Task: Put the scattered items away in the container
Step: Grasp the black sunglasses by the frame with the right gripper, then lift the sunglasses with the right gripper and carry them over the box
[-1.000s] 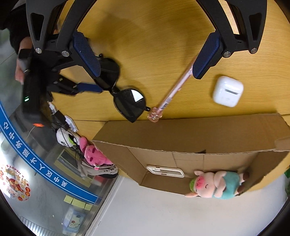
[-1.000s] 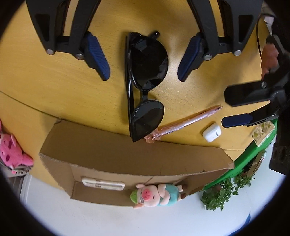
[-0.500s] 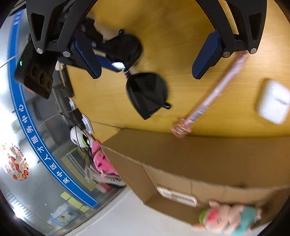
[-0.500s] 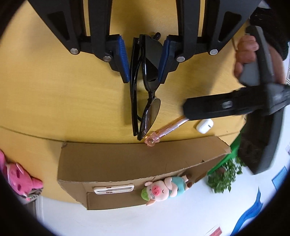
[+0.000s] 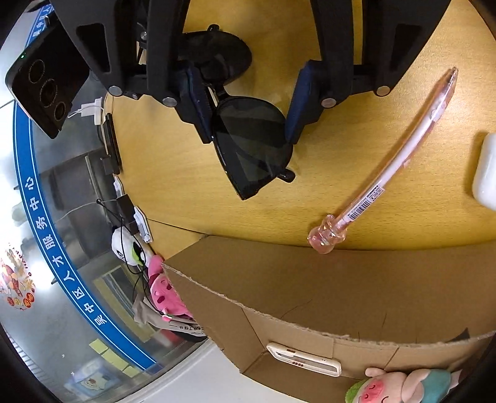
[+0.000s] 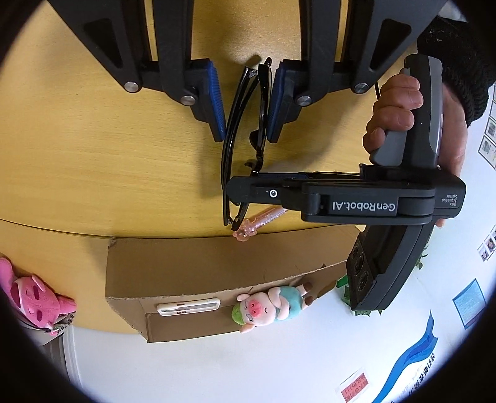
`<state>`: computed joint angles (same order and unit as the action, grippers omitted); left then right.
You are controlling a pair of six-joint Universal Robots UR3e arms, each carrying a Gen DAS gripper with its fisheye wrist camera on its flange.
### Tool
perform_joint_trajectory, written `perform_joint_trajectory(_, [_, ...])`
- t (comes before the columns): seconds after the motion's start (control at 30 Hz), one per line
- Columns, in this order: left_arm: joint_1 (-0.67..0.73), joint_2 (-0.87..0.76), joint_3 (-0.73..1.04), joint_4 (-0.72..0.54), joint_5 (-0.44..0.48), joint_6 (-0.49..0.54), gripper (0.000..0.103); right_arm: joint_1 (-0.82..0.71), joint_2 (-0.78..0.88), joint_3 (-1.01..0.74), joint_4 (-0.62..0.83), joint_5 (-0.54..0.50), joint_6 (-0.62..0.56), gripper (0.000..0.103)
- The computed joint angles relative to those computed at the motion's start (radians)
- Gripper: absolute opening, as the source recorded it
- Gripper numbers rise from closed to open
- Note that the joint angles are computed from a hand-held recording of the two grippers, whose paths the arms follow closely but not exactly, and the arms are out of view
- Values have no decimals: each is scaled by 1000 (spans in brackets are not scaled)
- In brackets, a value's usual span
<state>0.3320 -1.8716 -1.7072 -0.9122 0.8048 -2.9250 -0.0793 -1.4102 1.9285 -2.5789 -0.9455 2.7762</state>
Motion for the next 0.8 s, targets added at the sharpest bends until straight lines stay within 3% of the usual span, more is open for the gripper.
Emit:
perform_joint_trajectory(0.13, [2,40,-6,-13,18,7,33,1,-8,26,-34,13,8,25])
perform_joint_trajectory(0.33, [28,94,1,-44,15,21,23,19,-29,5,-27,13,19,24])
perform_joint_trajectory(0.8, [48,16,-7,-42,18,38,17,120,158,-220,171,-94,-6,37])
